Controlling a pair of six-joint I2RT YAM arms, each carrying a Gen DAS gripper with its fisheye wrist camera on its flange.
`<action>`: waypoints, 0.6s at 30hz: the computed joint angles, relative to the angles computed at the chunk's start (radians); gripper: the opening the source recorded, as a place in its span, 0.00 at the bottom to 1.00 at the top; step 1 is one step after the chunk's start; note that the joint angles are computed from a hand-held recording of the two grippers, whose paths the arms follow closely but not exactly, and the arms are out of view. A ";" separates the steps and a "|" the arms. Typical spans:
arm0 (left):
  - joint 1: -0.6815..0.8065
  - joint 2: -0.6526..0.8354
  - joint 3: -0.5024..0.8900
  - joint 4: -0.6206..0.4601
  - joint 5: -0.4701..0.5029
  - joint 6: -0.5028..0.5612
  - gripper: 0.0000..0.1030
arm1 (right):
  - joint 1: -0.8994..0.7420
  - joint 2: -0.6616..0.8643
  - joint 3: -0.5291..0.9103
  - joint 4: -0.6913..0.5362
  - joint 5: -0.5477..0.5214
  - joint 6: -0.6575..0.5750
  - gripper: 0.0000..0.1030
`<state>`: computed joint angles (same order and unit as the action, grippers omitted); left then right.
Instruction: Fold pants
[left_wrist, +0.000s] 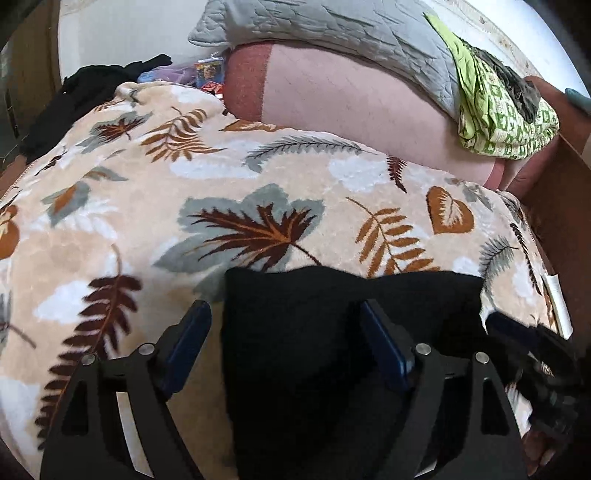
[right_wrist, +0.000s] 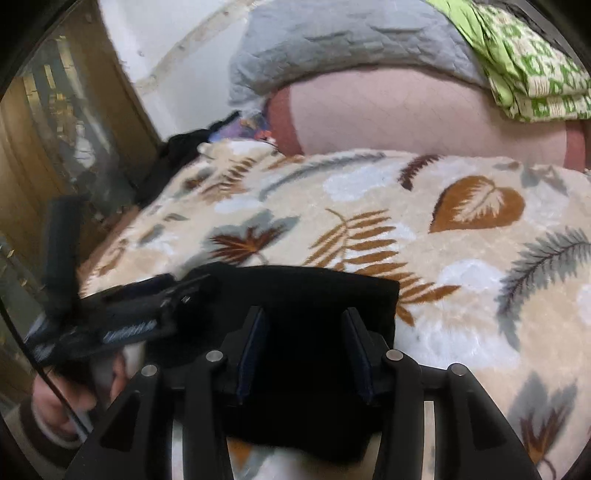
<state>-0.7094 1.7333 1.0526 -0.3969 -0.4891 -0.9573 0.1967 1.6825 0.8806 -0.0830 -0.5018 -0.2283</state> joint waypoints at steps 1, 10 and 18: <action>-0.018 -0.012 -0.003 -0.020 -0.017 -0.020 0.81 | 0.007 -0.019 -0.023 -0.004 0.017 -0.015 0.44; -0.111 0.049 0.059 -0.153 -0.079 -0.111 0.81 | 0.048 -0.087 -0.174 0.089 0.161 -0.050 0.45; -0.235 -0.008 0.104 -0.303 -0.219 -0.233 0.81 | -0.012 -0.271 -0.205 0.017 0.064 0.017 0.56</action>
<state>-0.9446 1.7254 1.1570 -0.6995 -0.7084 -1.1908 0.1852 1.4114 0.6758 -0.0656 -0.4378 -0.2111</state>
